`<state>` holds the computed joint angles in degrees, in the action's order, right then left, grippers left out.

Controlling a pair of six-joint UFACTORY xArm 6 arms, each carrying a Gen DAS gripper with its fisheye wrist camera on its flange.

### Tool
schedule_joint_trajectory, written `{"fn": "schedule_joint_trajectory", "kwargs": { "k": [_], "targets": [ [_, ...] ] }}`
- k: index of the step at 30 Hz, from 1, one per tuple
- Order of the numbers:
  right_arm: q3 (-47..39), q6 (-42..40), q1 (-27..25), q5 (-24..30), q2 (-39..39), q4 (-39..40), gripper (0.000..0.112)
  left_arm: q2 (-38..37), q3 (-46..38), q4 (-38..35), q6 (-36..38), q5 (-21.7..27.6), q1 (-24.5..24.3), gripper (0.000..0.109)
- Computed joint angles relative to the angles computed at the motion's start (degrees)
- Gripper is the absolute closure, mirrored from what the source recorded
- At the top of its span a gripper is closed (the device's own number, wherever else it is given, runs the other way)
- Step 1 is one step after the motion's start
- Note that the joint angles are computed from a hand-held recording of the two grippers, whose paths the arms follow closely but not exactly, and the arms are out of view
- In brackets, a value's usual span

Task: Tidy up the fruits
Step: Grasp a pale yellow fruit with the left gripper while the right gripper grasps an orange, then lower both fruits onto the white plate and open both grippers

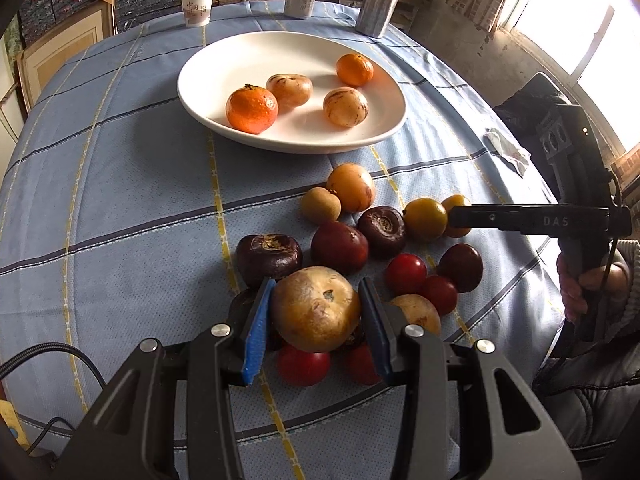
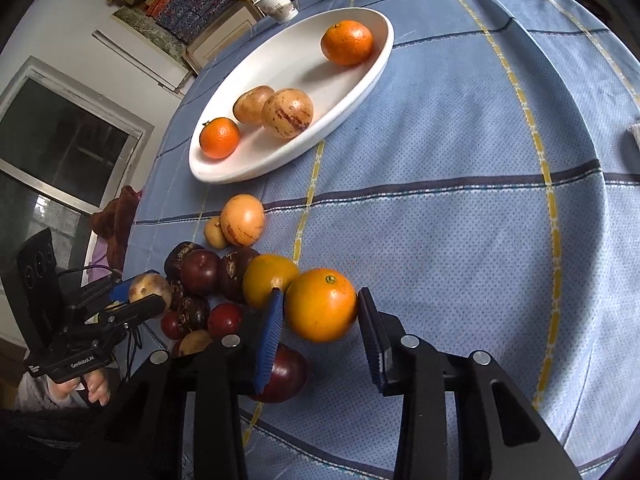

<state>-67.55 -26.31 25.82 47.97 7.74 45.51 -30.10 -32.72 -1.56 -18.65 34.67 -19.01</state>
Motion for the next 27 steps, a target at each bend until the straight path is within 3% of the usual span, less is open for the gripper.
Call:
{"fn": "schedule_joint_trajectory", "kwargs": {
  "k": [7,13,21,27],
  "targets": [
    [0.86,1.13,2.13,-2.96,-1.22,-6.01,0.074,0.96,-0.23,-1.54,1.52,-0.46,0.55,0.067],
    [-2.18,2.31,0.9,-4.39,-0.33,-6.48,0.074,3.89,-3.34,-0.54,1.99,-1.8,3.27,0.067],
    [-14.74,2.57,3.25,-10.76,6.97,-14.75,0.074,17.3,-19.27,4.26,3.97,-5.61,10.41,0.067],
    [-28.95,8.27,4.08,-9.76,17.94,-20.55,0.074,28.13,-29.62,3.26,5.21,-5.74,12.67,0.067]
  ]
}}
